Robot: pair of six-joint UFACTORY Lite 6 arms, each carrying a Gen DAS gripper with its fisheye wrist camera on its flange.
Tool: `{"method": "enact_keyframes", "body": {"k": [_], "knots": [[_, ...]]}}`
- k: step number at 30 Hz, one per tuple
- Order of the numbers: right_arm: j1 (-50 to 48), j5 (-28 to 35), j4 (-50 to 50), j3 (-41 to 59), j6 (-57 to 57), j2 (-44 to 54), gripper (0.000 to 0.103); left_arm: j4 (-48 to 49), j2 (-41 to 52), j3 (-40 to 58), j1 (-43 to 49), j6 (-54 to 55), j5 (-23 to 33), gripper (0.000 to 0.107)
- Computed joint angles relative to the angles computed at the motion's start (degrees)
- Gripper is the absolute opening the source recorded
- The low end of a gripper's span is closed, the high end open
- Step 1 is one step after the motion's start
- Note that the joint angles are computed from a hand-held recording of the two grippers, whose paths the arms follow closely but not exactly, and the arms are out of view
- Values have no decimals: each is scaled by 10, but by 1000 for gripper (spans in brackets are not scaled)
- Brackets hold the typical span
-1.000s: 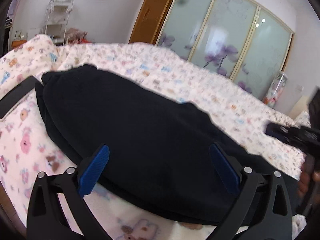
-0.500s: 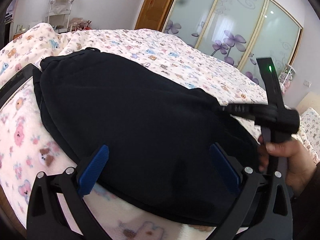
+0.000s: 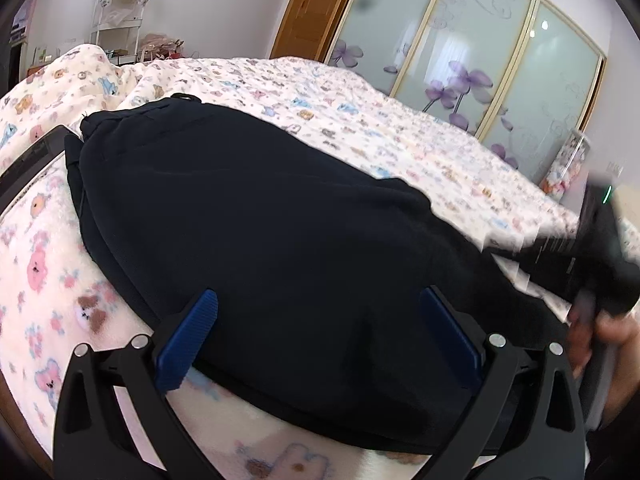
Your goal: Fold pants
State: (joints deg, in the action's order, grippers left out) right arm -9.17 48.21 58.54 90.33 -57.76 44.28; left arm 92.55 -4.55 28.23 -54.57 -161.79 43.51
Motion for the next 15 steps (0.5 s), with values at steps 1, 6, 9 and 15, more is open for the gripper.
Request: {"method": "enact_keyframes", "body": {"k": [1, 6, 9, 15], "knots": [[-22, 37, 20, 7, -5, 21, 5, 2, -7, -6, -7, -10, 8, 101], [-125, 36, 117, -209, -174, -152, 6, 3, -33, -26, -37, -37, 50, 101], [-275, 87, 107, -338, -297, -267, 6, 46, -36, -34, -64, -76, 79, 101], [-630, 191, 24, -219, -253, -186, 8, 22, 27, 39, -127, 10, 137, 101]]}}
